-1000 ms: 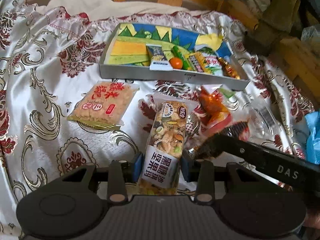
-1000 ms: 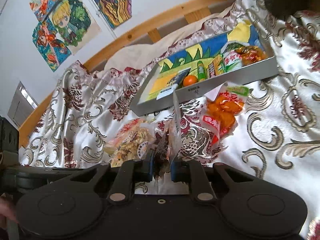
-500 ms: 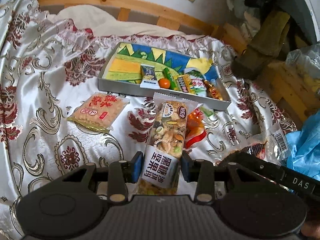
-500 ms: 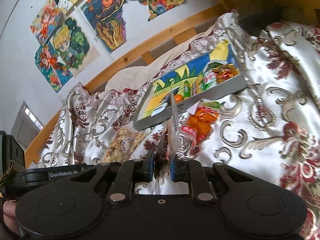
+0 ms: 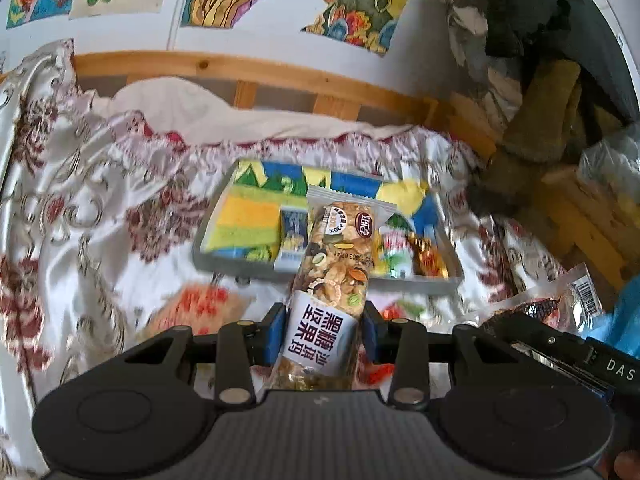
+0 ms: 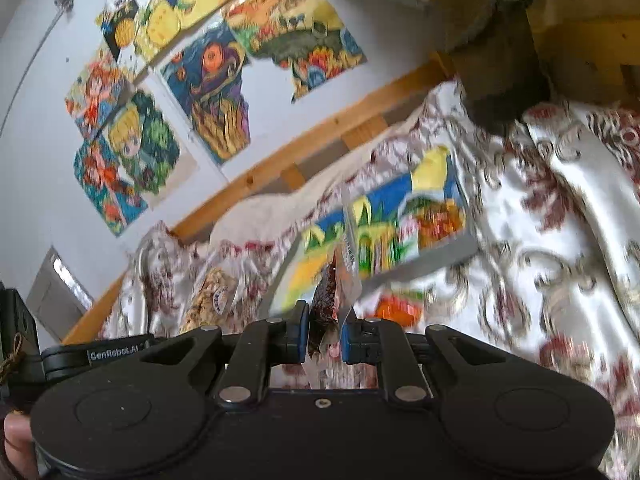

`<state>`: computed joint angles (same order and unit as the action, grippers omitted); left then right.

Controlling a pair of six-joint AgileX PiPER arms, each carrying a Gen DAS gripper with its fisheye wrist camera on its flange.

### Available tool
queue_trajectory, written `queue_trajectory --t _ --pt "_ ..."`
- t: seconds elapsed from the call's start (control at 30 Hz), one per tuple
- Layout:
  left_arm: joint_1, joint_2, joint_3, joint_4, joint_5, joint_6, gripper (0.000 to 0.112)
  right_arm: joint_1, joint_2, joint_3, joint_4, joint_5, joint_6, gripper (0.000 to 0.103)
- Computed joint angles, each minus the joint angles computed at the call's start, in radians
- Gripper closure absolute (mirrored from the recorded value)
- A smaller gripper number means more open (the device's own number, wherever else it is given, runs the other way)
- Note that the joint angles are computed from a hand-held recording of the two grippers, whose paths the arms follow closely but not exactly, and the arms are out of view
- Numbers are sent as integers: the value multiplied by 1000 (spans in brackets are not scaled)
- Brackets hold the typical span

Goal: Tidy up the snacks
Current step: 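Carry the nut bar and brown packet toward the tray with both tools, then lower the nut bar into the tray while the right tool lowers the brown packet, opening both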

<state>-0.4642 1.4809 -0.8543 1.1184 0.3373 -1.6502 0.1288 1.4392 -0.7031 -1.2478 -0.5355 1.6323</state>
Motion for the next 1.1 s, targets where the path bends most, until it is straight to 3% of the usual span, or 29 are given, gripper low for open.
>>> queue_trajectory --t 0.13,0.37,0.63,0.73,0.83,1.1 --pt "23 76 -105 38 14 4 70 -10 107 -98 99 -41 -78 87" --pt "100 246 -323 -19 -12 95 70 -13 290 -321 113 -56 -83 86" --pt "151 489 -610 -263 -6 341 70 4 555 -636 -84 -26 124 86" --pt "177 572 -706 -495 -22 521 70 1 628 -707 -165 -22 228 86" --pt "187 650 -792 -636 -14 635 70 5 671 -738 -187 2 258 86" --pt "158 795 -963 -648 108 655 70 12 725 -773 -236 73 299 86"
